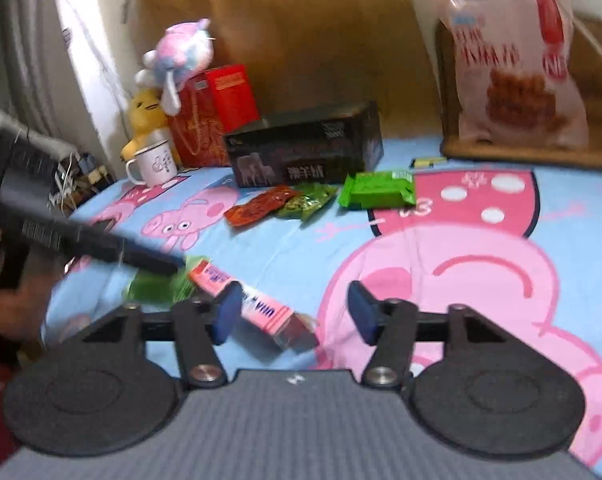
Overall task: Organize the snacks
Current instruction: 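Grasp the pink candy stick box with the left tool, then place the pink candy box into the tin and open the left tool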
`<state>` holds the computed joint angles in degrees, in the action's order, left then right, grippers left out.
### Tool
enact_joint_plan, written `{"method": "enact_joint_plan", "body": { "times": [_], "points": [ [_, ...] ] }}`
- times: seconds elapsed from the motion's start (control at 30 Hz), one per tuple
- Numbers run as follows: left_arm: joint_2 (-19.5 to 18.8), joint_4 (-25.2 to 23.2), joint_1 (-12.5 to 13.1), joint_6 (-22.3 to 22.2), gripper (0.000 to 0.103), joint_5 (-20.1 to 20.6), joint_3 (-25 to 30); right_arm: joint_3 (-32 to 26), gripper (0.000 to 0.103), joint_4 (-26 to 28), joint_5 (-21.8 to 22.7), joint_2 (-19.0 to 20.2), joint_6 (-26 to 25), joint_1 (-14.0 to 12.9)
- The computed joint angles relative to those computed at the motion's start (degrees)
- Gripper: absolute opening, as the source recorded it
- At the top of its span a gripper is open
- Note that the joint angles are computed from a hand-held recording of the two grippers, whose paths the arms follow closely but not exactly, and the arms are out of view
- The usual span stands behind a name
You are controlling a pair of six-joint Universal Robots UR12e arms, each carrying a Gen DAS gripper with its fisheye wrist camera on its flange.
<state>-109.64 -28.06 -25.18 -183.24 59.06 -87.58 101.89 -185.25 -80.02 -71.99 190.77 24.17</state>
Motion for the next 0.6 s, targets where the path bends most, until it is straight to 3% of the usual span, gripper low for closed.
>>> {"method": "enact_joint_plan", "body": {
  "times": [0.07,0.17,0.23,0.27,0.3,0.33,0.47,0.6],
  "points": [
    [-0.48,-0.97,-0.01,0.22,0.054,1.03,1.06,-0.20,0.063,0.83,-0.62,0.24,-2.71,0.92],
    [-1.80,-6.73,-0.37,1.15,0.053,1.97,3.42,-1.62,0.062,3.84,-3.42,1.35,-6.48,2.31],
    [-2.11,-9.49,-0.82,2.19,0.051,2.86,3.87,-2.38,0.062,5.31,-5.30,1.98,-6.46,2.70],
    [-2.12,-8.59,-1.11,2.60,0.051,3.46,3.56,-2.57,0.057,5.79,-5.47,2.17,-5.36,2.68],
    [-2.08,-8.94,-1.26,3.10,0.053,3.03,3.57,-2.50,0.037,4.43,-6.63,2.48,-3.94,2.88],
    [-2.00,-8.91,-1.49,2.98,0.052,3.33,3.55,-2.59,0.031,4.59,-7.03,2.50,-3.06,2.96],
    [-2.14,-7.08,-1.56,2.70,0.052,3.70,4.24,-2.87,0.031,3.43,-8.63,2.35,-0.20,3.07],
    [-2.90,-2.55,-0.65,0.22,0.053,3.88,5.54,-5.93,0.031,2.41,-8.64,3.65,-2.12,2.74]
  ]
}}
